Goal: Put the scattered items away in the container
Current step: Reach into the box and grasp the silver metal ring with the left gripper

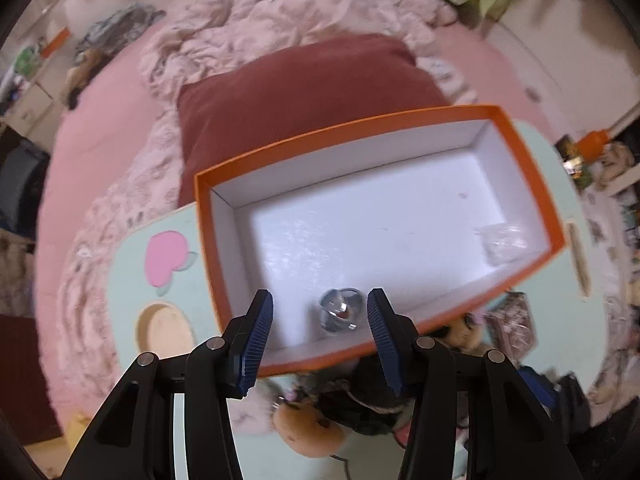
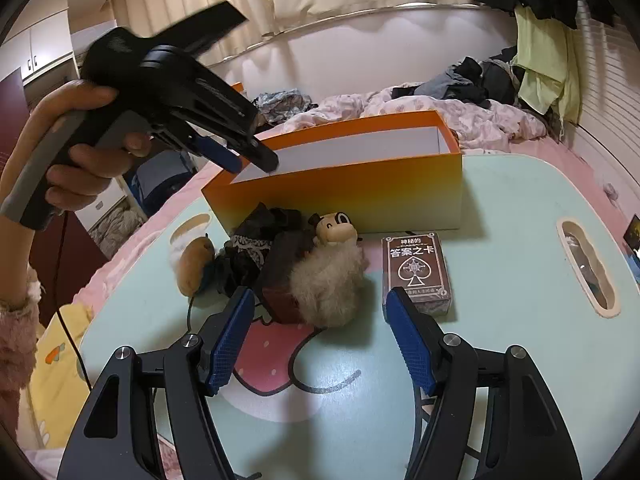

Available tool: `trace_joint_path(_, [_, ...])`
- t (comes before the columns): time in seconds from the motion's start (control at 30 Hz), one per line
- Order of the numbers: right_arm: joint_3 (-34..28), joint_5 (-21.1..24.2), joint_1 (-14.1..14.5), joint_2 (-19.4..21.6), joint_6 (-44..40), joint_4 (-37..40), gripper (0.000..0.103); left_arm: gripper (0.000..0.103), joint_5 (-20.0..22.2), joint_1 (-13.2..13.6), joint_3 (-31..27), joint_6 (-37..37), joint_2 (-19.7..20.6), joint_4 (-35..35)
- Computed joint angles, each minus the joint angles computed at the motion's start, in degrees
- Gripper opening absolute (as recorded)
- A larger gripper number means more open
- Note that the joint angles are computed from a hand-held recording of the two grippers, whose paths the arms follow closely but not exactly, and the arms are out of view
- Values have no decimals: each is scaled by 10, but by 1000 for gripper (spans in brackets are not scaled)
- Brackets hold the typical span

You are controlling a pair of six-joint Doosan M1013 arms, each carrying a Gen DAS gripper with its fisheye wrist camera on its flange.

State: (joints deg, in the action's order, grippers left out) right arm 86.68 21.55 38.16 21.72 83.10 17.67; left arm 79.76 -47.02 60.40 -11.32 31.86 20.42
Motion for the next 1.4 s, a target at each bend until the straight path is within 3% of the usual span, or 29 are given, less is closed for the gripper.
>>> trace_joint_path(0.27, [-2,7,-1,2,-10,16,69,48,-14,15,2,23,3,-53])
trace_joint_path(0.63, [-3,12,-4,4,-10,27,69,50,-159,33,82,-5,-33,-103])
trace_joint_path(0.7, [-4,15,-4,4,-11,28,69,44,-134,31,75,-9,-28,-97])
trace_joint_path(0.77, [-6,17,-5,5,-7,26,69,32,-113,30,62,0,-19,-97])
trace_joint_path(0.87, [-5,17,-6,5,-6,27,69,28,-109,26,57,-2,-14,-82])
trace_joint_path(0.97, [-7,20,-7,6,-5,31,69,8,-124,25,62,-6,-17,-78])
trace_joint_path(1.03, [-8,25,-8,7,-6,34,69,1,-94,22,47,-6,-11,-64])
trace_joint_path(1.4, [-9,29,-10,8,-3,32,69,1,-53,-5,30,-55,-31,33])
